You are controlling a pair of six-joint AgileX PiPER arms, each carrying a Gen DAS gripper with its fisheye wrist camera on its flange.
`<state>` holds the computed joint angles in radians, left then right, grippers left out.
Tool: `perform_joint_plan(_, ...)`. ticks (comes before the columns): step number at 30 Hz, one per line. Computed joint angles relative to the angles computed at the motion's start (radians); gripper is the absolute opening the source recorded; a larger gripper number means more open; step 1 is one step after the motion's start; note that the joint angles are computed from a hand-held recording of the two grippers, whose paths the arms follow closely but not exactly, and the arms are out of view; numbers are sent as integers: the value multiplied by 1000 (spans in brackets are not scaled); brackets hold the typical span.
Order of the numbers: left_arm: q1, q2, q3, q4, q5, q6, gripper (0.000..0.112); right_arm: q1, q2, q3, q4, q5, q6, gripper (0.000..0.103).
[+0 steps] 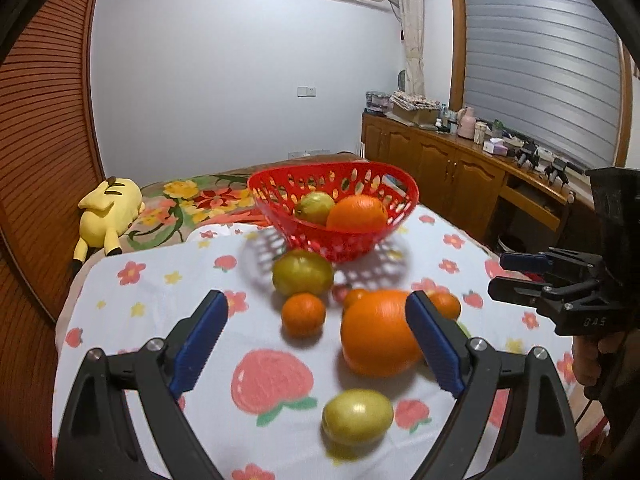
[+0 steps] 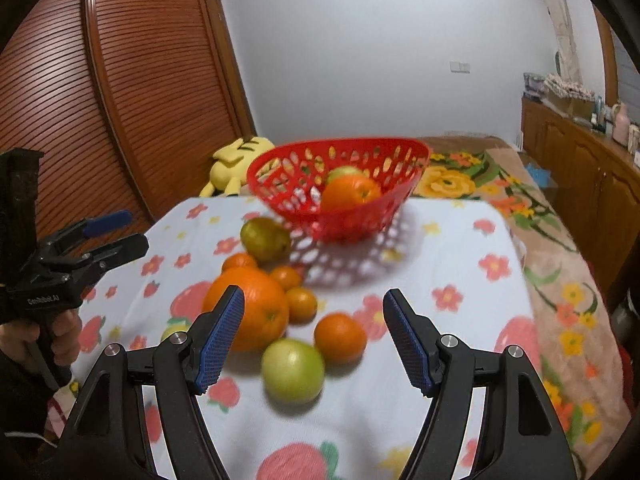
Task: Organize fruits
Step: 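Withdraw both tools from basket back toward remaining fruit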
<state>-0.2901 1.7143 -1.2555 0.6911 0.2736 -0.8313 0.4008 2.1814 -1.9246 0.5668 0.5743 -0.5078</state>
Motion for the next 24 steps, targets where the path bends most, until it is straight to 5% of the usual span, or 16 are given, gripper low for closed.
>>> perform_joint_plan(9,-11,12,97,109,-26,-151,91,24,-23,135,12,-69,-35,74)
perform_joint_plan(14,0,24,120,-28,-61,-28,91,40,-8,145,-10,-81,-23,73)
perform_joint_plan(24,-7,44,144,-88,-88,15,91,57,38,95,-77,-56,50,72)
